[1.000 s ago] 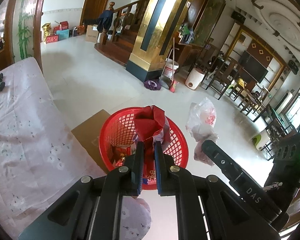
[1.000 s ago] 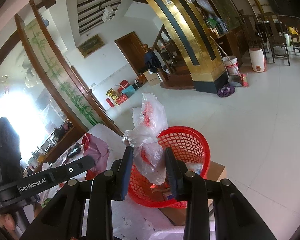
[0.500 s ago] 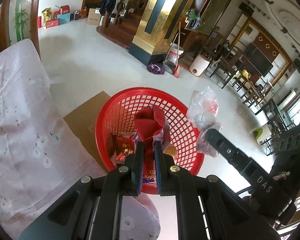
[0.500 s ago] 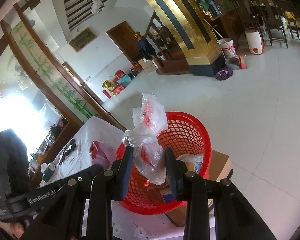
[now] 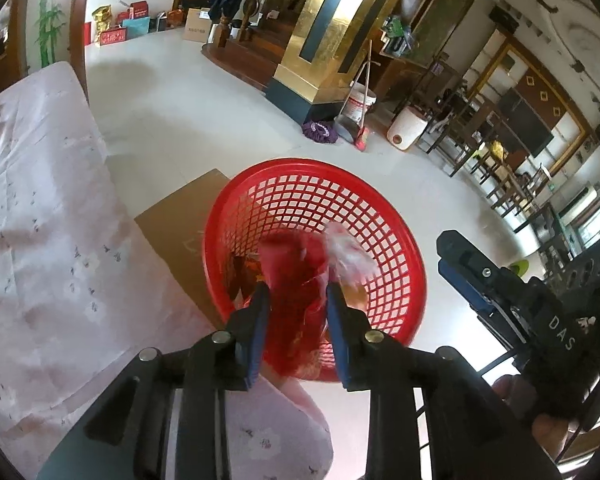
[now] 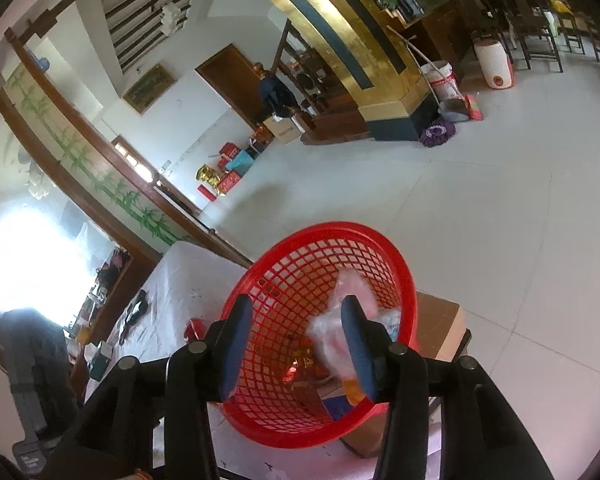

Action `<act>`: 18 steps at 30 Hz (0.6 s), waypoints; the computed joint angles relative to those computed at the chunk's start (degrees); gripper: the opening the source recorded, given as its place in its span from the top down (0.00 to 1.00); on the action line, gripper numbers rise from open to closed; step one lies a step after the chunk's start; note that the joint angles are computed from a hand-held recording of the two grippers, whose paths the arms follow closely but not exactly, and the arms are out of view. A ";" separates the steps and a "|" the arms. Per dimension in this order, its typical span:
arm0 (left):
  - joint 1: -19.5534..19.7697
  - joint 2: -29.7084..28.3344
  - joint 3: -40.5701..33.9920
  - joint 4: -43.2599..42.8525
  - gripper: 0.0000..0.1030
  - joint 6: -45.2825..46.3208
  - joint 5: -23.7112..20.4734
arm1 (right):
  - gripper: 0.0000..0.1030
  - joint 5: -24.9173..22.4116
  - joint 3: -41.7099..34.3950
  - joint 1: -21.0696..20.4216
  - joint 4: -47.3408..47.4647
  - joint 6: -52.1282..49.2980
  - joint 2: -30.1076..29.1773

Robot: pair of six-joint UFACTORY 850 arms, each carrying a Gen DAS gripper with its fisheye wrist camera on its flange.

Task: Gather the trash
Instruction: 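Open both tools to drop the wrapper and bag into the wastebasket, then move both tools back over the table toward the green towel and red box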

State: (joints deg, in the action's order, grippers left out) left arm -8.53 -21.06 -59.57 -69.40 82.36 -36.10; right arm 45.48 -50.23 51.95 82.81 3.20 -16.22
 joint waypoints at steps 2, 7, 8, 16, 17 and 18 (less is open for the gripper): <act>1.11 0.78 0.43 -0.40 0.57 0.44 -1.41 | 0.51 0.93 -0.29 0.63 0.66 -0.86 0.50; 5.40 4.90 3.31 -2.62 0.49 4.29 -5.14 | 0.51 3.00 -2.45 2.51 1.71 -4.47 0.78; 6.46 5.51 3.61 -2.86 0.48 4.57 -5.90 | 0.51 3.24 -3.02 2.87 1.75 -5.37 0.84; 18.39 14.87 10.43 -8.94 0.31 13.99 -6.30 | 0.34 4.48 -10.83 6.17 -0.73 -12.27 -2.24; 19.86 15.67 11.00 -9.89 0.29 15.10 -5.94 | 0.32 3.99 -12.54 6.41 -0.95 -13.68 -3.23; 21.39 16.34 11.43 -10.67 0.29 15.98 -5.45 | 0.31 3.46 -13.90 6.52 -1.16 -14.76 -4.02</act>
State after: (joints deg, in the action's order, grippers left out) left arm 12.86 -4.73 -48.14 -80.07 98.34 -41.55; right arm 48.93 -64.13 58.47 81.65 -11.56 -20.25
